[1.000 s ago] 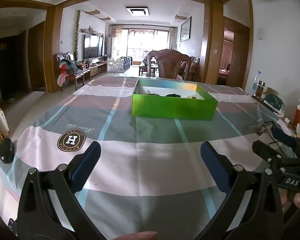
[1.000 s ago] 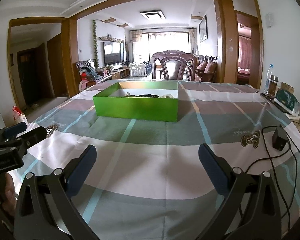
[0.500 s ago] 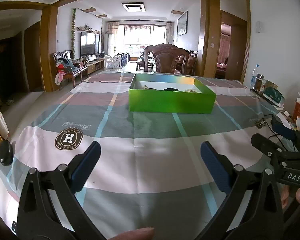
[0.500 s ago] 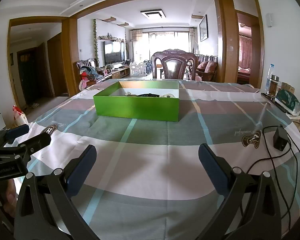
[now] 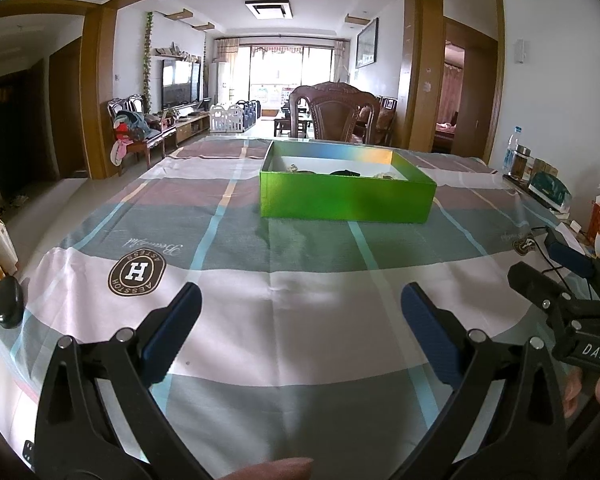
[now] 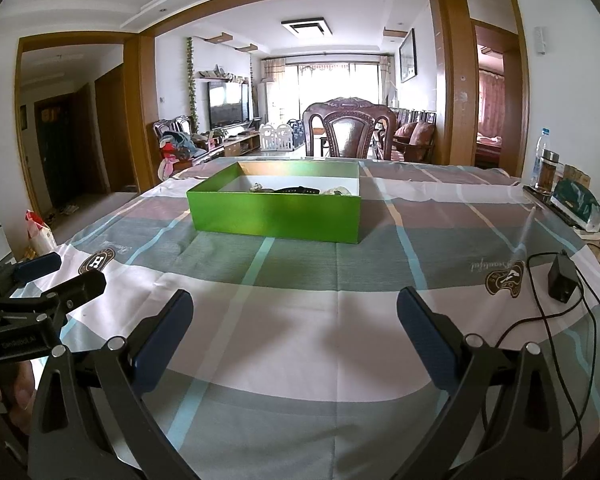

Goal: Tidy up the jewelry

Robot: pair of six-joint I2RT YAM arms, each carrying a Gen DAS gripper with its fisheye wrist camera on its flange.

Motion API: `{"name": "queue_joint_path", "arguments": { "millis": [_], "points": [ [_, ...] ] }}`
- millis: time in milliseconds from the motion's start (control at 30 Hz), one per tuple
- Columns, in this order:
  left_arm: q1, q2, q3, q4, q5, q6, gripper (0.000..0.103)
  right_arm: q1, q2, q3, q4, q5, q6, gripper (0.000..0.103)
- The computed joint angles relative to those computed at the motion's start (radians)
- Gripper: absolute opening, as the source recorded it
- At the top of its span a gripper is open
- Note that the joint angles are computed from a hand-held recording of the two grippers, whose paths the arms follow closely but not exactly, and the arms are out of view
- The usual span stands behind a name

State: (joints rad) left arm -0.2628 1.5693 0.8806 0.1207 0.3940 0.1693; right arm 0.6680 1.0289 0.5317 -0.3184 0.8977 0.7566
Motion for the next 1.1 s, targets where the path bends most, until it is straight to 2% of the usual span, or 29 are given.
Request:
{"name": "queue_joint_path", "arguments": {
  "millis": [1100],
  "points": [
    [0.005, 0.029, 0.01, -0.005, 0.005, 0.01, 0.099, -0.04, 0.029, -0.018, 0.049, -0.04, -0.013, 0.099]
  ]
}}
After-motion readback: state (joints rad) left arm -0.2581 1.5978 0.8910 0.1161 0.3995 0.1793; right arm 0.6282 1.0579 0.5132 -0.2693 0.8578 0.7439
